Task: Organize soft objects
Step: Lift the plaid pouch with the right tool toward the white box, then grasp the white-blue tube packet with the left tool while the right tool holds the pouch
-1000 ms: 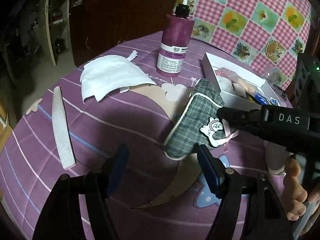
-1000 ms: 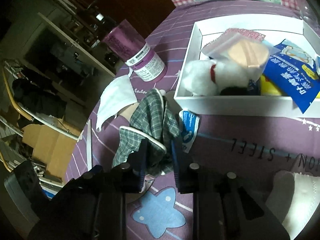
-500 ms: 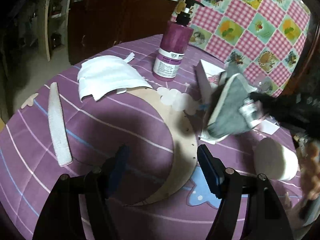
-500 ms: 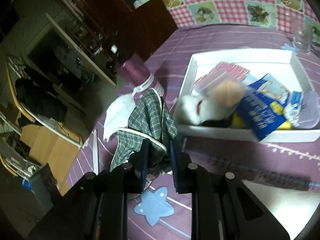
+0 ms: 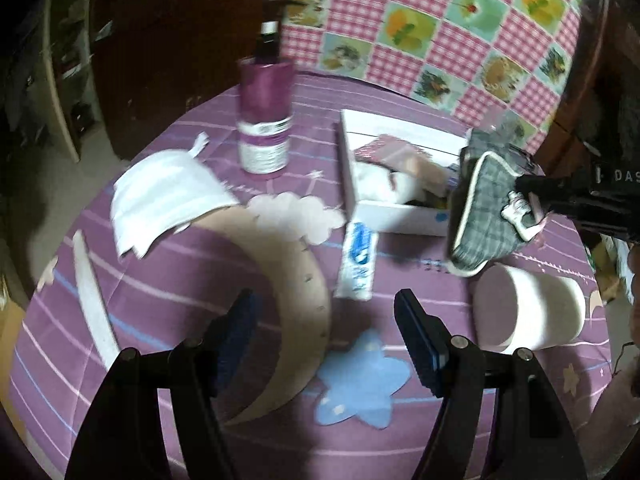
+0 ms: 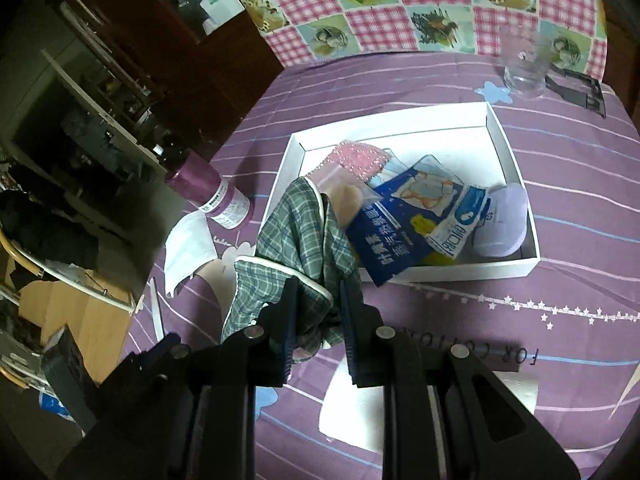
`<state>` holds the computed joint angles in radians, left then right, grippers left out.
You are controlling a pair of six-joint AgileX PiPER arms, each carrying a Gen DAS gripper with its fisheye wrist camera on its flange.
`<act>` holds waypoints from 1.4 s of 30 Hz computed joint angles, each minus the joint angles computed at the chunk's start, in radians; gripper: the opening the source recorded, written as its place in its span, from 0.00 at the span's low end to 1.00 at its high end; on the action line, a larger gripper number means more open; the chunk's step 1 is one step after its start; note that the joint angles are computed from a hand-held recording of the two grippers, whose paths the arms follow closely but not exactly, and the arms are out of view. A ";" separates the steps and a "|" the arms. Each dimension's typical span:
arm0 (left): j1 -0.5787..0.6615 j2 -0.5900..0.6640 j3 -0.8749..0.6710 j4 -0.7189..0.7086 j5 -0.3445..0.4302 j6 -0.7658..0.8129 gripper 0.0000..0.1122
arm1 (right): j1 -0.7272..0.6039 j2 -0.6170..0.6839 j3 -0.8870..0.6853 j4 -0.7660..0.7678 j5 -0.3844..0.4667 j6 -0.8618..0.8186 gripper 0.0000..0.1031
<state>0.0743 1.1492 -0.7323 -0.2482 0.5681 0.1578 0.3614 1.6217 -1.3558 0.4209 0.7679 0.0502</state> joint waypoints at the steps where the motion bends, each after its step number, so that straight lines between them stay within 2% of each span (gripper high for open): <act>1: -0.029 0.016 -0.021 0.038 0.007 -0.043 0.63 | -0.006 0.007 -0.008 0.004 0.016 -0.012 0.22; 8: -0.196 0.141 -0.147 0.315 0.030 -0.310 0.63 | -0.042 0.021 -0.034 0.033 0.093 -0.074 0.22; 16: -0.157 0.327 -0.232 0.198 0.015 -0.170 0.63 | -0.106 -0.030 -0.010 0.047 0.096 -0.104 0.22; 20: -0.150 0.378 -0.226 0.188 -0.056 -0.163 0.63 | -0.127 -0.042 -0.007 0.053 0.099 -0.108 0.22; 24: -0.102 0.415 -0.216 -0.030 -0.105 0.045 0.62 | -0.132 -0.053 -0.002 0.049 0.093 -0.101 0.22; 26: -0.112 0.426 -0.207 -0.008 -0.128 0.027 0.54 | -0.133 -0.054 -0.003 0.046 0.092 -0.102 0.22; 29: -0.166 0.422 -0.185 0.209 -0.181 -0.170 0.45 | -0.128 -0.052 -0.004 0.034 0.092 -0.089 0.22; 32: -0.183 0.416 -0.181 0.307 -0.178 -0.260 0.35 | -0.121 -0.041 -0.011 0.018 0.095 -0.070 0.22; 34: -0.164 0.415 -0.184 0.259 -0.174 -0.217 0.22 | -0.110 -0.033 -0.019 -0.002 0.097 -0.053 0.22; 38: -0.097 0.402 -0.180 0.040 -0.143 -0.031 0.19 | -0.091 -0.023 -0.028 -0.024 0.098 -0.040 0.22; 42: -0.070 0.371 -0.153 -0.035 -0.135 0.038 0.18 | -0.073 -0.021 -0.032 -0.047 0.096 -0.025 0.22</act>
